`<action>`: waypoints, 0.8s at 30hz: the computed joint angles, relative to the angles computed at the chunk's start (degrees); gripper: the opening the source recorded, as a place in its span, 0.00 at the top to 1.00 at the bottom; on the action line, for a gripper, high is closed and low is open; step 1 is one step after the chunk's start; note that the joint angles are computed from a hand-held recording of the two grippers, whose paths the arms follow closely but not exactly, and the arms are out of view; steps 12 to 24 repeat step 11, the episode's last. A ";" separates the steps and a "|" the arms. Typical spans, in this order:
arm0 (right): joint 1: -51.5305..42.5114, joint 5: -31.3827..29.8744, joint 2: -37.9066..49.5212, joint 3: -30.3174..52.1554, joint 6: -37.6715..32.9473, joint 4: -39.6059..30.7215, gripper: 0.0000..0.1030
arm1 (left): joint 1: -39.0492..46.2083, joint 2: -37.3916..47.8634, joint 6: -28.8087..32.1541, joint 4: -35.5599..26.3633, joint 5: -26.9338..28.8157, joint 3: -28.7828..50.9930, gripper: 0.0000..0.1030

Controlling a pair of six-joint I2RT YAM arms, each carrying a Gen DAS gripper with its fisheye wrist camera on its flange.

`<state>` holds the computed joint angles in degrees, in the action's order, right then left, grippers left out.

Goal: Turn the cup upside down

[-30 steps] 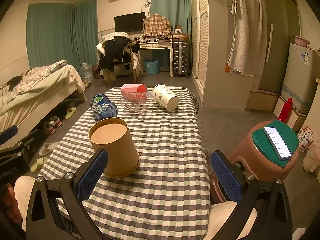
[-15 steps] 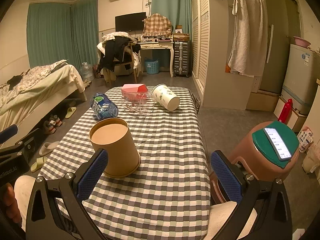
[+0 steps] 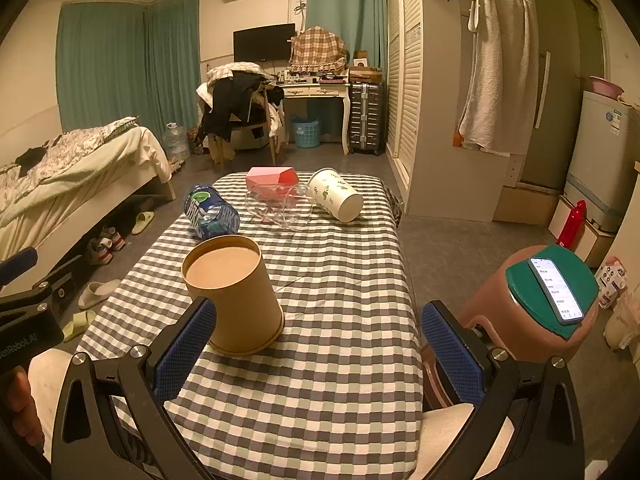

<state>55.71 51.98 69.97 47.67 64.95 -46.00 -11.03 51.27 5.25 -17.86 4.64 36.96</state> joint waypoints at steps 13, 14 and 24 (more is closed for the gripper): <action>-0.02 -0.12 0.07 0.06 -0.06 -0.04 0.00 | -0.22 -0.19 0.27 0.11 -0.14 -0.22 0.00; -0.02 -0.12 0.07 0.06 -0.06 -0.04 0.00 | -0.22 -0.19 0.27 0.11 -0.14 -0.22 0.00; -0.02 -0.12 0.07 0.06 -0.06 -0.04 0.00 | -0.22 -0.19 0.27 0.11 -0.14 -0.22 0.00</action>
